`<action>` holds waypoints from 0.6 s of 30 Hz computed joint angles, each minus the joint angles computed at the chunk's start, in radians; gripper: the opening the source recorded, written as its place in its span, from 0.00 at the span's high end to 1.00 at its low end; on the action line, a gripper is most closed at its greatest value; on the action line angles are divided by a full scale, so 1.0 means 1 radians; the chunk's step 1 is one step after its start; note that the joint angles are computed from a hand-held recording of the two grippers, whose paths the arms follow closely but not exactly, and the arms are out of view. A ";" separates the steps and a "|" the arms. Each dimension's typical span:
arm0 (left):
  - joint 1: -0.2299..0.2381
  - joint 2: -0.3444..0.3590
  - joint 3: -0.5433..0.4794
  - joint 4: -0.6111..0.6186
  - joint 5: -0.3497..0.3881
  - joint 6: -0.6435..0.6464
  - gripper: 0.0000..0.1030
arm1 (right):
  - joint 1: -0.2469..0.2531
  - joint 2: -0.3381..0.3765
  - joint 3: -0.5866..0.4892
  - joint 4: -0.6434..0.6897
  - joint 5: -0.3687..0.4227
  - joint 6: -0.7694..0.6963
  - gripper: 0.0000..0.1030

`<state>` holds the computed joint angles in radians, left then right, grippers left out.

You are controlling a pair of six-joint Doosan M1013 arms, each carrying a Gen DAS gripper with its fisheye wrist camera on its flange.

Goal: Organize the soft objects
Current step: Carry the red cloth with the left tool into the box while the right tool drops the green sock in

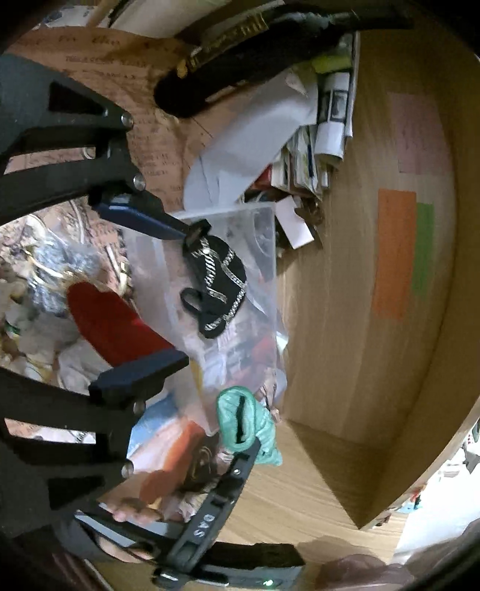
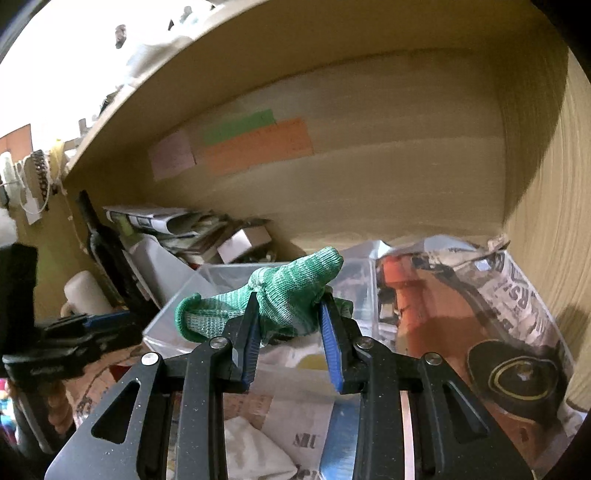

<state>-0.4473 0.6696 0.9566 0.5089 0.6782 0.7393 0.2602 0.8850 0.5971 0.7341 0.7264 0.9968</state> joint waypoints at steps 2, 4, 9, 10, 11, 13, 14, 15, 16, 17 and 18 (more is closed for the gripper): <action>0.002 -0.012 0.022 -0.027 -0.016 0.008 0.34 | 0.000 0.007 -0.013 -0.013 0.011 0.015 0.73; 0.002 -0.020 0.041 -0.046 -0.034 0.012 0.32 | 0.000 0.013 -0.022 -0.021 0.020 0.026 0.73; -0.003 -0.003 0.033 -0.098 -0.008 0.086 0.32 | 0.002 0.025 -0.042 -0.060 0.039 0.060 0.73; -0.003 0.005 0.027 -0.113 0.004 0.101 0.32 | 0.003 0.026 -0.044 -0.064 0.041 0.063 0.73; -0.002 0.013 0.020 -0.139 0.014 0.120 0.32 | 0.003 0.028 -0.047 -0.070 0.044 0.069 0.73; 0.003 0.034 -0.001 -0.196 0.044 0.164 0.32 | 0.002 0.031 -0.052 -0.078 0.050 0.076 0.73; 0.004 0.042 -0.009 -0.213 0.055 0.177 0.32 | 0.002 0.032 -0.052 -0.079 0.051 0.077 0.73; 0.005 0.054 -0.022 -0.232 0.077 0.195 0.32 | 0.002 0.031 -0.051 -0.080 0.052 0.079 0.73; 0.006 0.063 -0.031 -0.249 0.093 0.211 0.34 | 0.001 0.032 -0.052 -0.080 0.054 0.079 0.73; 0.006 0.065 -0.030 -0.250 0.093 0.215 0.36 | 0.001 0.032 -0.051 -0.084 0.054 0.082 0.73; 0.002 0.067 -0.028 -0.233 0.091 0.211 0.37 | 0.001 0.032 -0.050 -0.086 0.055 0.083 0.73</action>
